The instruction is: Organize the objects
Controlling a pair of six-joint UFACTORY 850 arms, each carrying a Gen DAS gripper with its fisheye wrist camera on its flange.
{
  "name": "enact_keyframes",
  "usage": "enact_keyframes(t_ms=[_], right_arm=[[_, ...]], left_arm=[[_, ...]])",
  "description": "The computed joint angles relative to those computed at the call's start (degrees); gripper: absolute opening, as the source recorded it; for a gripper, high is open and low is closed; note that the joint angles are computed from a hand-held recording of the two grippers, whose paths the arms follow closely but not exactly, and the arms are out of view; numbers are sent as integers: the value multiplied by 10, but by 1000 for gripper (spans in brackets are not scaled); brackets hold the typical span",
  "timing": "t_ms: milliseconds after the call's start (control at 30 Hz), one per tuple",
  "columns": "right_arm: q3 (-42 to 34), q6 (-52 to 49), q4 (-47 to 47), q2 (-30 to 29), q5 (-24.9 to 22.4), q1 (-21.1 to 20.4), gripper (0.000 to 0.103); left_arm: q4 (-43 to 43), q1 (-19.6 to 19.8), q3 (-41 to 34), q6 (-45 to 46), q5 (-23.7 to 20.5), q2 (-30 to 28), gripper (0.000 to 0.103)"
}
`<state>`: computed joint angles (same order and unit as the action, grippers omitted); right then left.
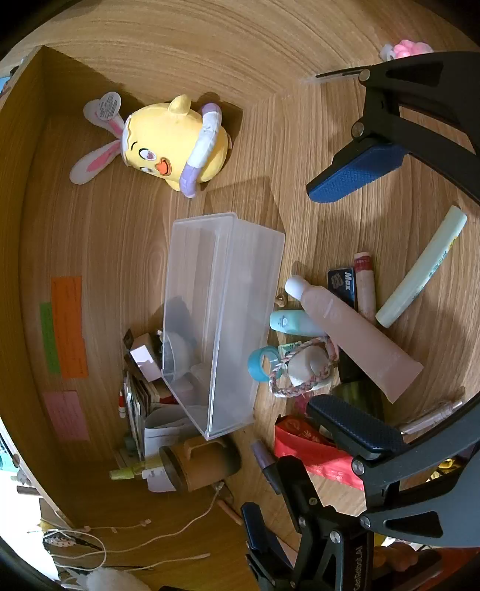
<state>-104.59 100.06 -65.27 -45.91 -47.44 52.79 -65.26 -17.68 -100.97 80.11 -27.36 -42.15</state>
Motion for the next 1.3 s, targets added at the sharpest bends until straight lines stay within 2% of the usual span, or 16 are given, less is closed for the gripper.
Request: enact_keyframes(t_ms=[967, 1300], right_arm=[[1, -2, 2, 1, 9, 0, 103], [10, -1, 5, 5, 29, -5, 103]], left_arm=[[-1, 0, 3, -1, 1, 2, 103], [13, 5, -2, -11, -7, -3, 103]])
